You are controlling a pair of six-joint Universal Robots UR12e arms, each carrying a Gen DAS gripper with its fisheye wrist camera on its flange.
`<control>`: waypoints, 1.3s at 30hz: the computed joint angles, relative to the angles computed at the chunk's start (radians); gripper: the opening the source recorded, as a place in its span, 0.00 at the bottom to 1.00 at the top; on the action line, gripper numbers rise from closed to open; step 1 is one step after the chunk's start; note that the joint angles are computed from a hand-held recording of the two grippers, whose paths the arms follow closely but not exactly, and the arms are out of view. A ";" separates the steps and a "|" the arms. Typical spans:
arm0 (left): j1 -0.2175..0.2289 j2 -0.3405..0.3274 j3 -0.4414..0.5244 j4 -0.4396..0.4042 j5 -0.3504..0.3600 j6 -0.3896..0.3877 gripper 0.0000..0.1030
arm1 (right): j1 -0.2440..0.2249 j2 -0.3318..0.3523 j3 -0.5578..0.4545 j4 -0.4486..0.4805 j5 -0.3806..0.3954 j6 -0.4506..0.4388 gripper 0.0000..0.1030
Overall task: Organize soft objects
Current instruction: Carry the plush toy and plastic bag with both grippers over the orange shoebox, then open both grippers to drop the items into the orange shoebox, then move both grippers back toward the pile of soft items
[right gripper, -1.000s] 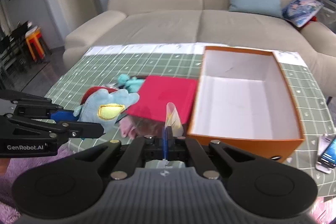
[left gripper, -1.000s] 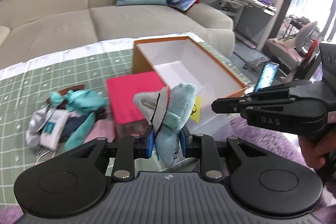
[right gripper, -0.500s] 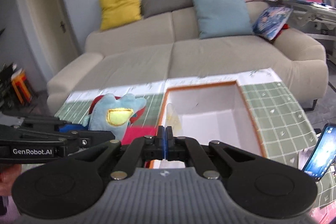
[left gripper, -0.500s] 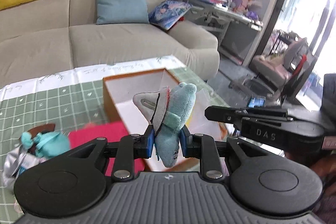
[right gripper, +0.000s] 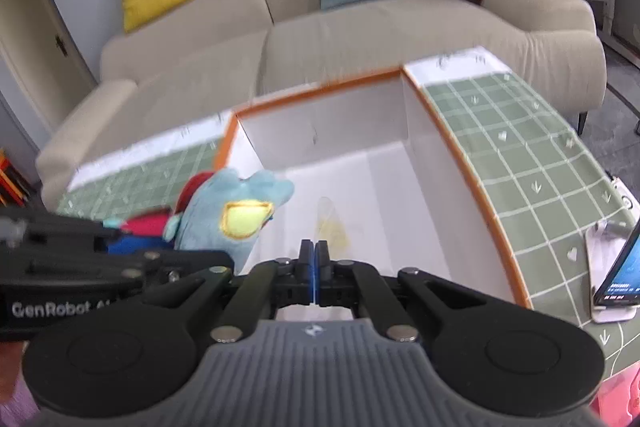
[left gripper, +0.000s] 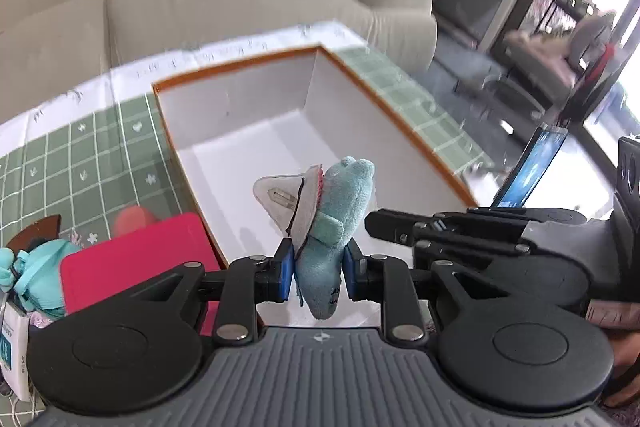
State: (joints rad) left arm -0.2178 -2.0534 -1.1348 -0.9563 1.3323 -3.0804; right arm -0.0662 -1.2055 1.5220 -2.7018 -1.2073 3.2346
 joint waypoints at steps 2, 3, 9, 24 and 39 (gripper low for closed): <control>-0.003 -0.011 0.018 -0.033 0.015 0.020 0.27 | -0.001 0.010 -0.012 0.037 0.006 -0.003 0.00; -0.005 -0.017 0.030 -0.050 0.025 0.025 0.27 | -0.003 0.013 -0.016 0.054 0.014 -0.002 0.00; -0.009 -0.048 0.084 -0.140 0.052 0.014 0.30 | -0.002 0.023 -0.035 0.129 0.006 -0.022 0.00; 0.008 -0.011 0.049 -0.099 0.036 -0.038 0.37 | 0.024 0.008 -0.035 0.134 -0.088 -0.076 0.38; 0.030 0.176 -0.262 0.309 0.028 -0.013 0.37 | 0.064 -0.113 0.102 -0.023 -0.181 -0.101 0.51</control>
State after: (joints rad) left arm -0.1882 -1.8776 -1.3967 -0.6476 1.3603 -3.0936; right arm -0.0024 -1.3185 1.6238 -2.7247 -1.3885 3.1333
